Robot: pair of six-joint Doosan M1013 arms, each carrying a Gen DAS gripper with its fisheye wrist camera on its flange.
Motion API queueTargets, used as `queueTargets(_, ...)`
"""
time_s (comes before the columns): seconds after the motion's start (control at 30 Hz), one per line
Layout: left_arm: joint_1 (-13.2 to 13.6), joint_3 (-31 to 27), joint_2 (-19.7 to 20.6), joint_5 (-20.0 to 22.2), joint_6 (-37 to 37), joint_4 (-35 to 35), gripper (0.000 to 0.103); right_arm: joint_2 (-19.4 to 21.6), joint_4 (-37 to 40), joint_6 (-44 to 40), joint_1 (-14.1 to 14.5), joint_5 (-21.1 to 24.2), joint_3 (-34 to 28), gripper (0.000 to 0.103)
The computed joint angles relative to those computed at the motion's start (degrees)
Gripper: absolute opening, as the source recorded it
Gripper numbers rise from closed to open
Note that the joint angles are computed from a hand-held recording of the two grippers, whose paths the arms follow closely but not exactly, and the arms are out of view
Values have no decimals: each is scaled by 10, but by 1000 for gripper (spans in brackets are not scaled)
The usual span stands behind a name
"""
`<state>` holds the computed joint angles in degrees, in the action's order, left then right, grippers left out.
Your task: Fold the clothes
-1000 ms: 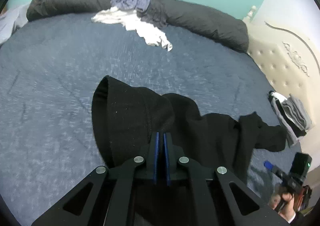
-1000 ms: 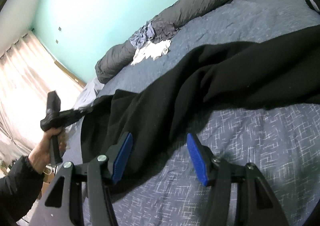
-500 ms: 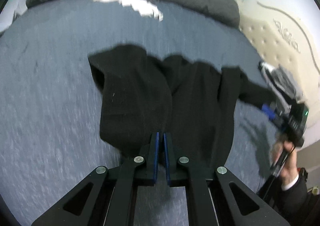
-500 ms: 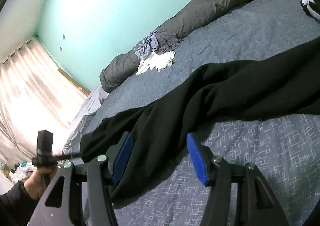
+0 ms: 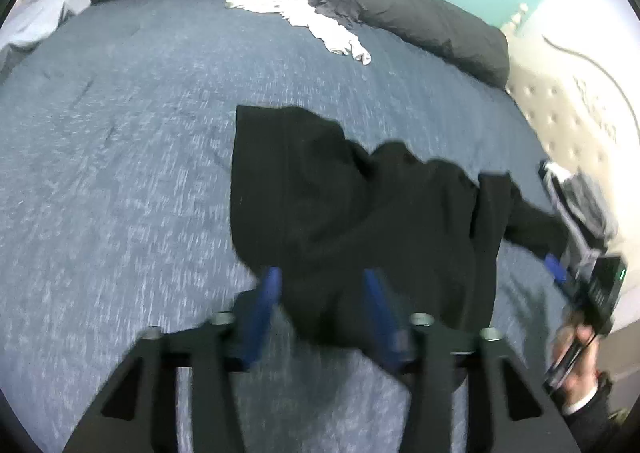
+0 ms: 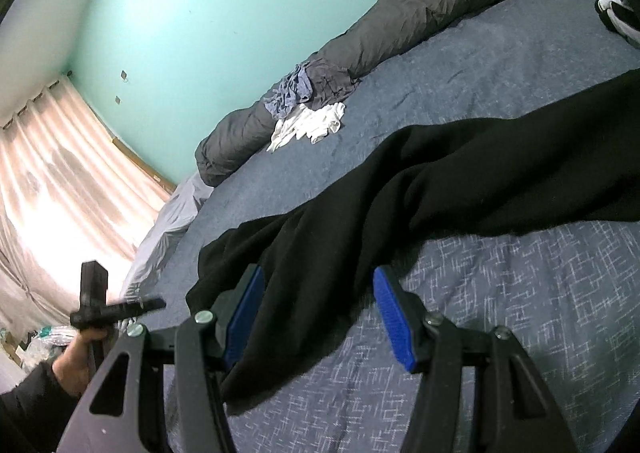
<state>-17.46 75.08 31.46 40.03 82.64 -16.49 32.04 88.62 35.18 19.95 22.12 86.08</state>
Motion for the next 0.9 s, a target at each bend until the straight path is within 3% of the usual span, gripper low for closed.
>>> queueTargets(0.37, 22, -149, 98, 62, -73, 30, 76, 14, -62, 58, -3, 12, -13, 58)
queueTargets(0.63, 40, -186, 131, 73, -55, -29, 76, 36, -159, 167, -13, 28, -55, 63)
queueTargets(0.7, 42, -193, 137, 78, -38, -48, 70, 46, -194, 207, -16, 44, -76, 65)
queueTargets(0.8, 41, -202, 143, 90, -17, -56, 42, 63, -275, 297, -20, 64, -117, 66)
queueTargets(0.83, 40, -204, 145, 93, -11, -56, 29, 69, -309, 334, -21, 71, -134, 67)
queueTargets(0.9, 38, -205, 145, 93, -4, -55, 20, 83, -370, 404, -24, 91, -169, 70)
